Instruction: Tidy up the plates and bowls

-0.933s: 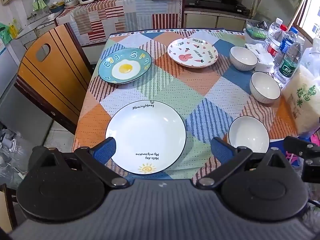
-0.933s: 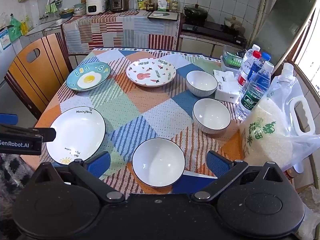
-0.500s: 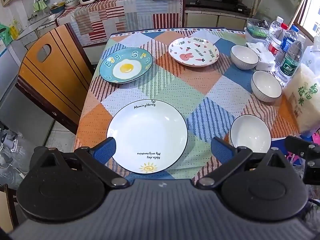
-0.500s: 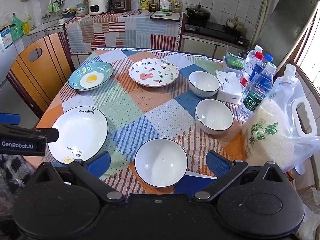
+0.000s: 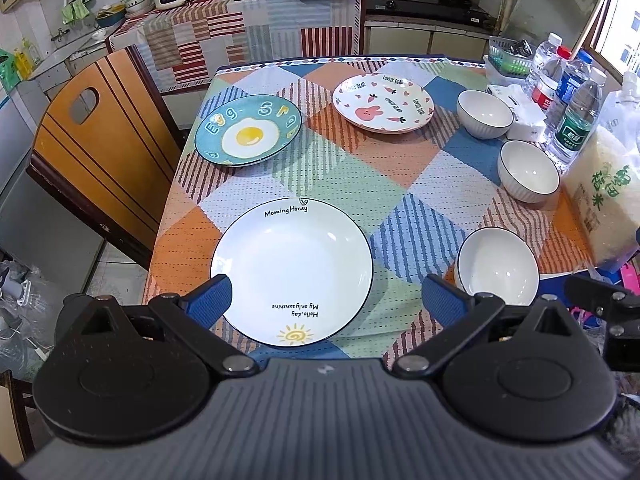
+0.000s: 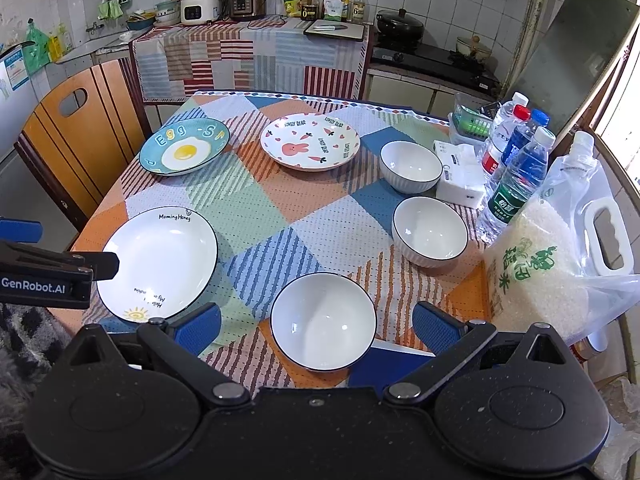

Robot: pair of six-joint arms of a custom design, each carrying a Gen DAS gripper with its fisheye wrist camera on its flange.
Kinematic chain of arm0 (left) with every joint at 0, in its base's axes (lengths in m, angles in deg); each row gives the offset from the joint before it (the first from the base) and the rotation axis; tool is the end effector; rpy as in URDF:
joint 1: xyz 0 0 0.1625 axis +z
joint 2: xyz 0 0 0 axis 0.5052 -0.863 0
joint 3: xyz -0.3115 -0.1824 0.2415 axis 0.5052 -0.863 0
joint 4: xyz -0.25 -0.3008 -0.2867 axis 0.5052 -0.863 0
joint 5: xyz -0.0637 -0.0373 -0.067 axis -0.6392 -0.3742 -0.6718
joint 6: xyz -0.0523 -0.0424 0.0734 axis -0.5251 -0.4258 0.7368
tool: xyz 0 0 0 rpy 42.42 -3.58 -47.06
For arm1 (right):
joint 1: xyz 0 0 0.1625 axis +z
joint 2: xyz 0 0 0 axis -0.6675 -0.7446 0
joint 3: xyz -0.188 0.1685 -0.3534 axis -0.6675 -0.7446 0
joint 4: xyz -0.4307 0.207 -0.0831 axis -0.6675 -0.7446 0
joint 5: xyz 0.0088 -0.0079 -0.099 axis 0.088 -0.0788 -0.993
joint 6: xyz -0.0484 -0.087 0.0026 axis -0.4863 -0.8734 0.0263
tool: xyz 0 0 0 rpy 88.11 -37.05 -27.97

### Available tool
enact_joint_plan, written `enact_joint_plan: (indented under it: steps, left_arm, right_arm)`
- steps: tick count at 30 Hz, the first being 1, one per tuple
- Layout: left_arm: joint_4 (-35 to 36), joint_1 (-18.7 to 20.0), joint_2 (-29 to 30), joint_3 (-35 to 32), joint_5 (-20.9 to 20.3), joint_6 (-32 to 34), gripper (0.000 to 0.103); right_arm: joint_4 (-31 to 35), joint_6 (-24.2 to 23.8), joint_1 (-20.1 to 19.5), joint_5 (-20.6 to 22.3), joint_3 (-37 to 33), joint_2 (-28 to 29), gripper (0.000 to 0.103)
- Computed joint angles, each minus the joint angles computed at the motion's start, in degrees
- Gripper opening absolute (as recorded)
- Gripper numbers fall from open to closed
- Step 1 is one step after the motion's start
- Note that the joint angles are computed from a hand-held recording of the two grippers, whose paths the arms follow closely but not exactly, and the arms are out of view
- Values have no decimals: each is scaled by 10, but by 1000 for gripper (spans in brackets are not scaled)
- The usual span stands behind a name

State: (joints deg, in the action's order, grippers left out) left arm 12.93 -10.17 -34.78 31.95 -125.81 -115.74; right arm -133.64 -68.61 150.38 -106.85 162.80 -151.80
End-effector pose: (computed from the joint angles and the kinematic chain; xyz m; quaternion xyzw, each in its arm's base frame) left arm -0.4434 -0.3842 0.1792 -0.0683 0.8358 -0.3453 0.4214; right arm 0.2405 -0.4537 0.3897 0.3966 -0.8565 0.1704 0.2831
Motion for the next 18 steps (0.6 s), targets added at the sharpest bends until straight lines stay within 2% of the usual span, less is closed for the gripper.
enact_joint_plan:
  steps: [18]
  left_arm:
    - [-24,-4,-2,6,2,35,102]
  right_arm:
    - [0,-1,-1,-1,1,-2,103]
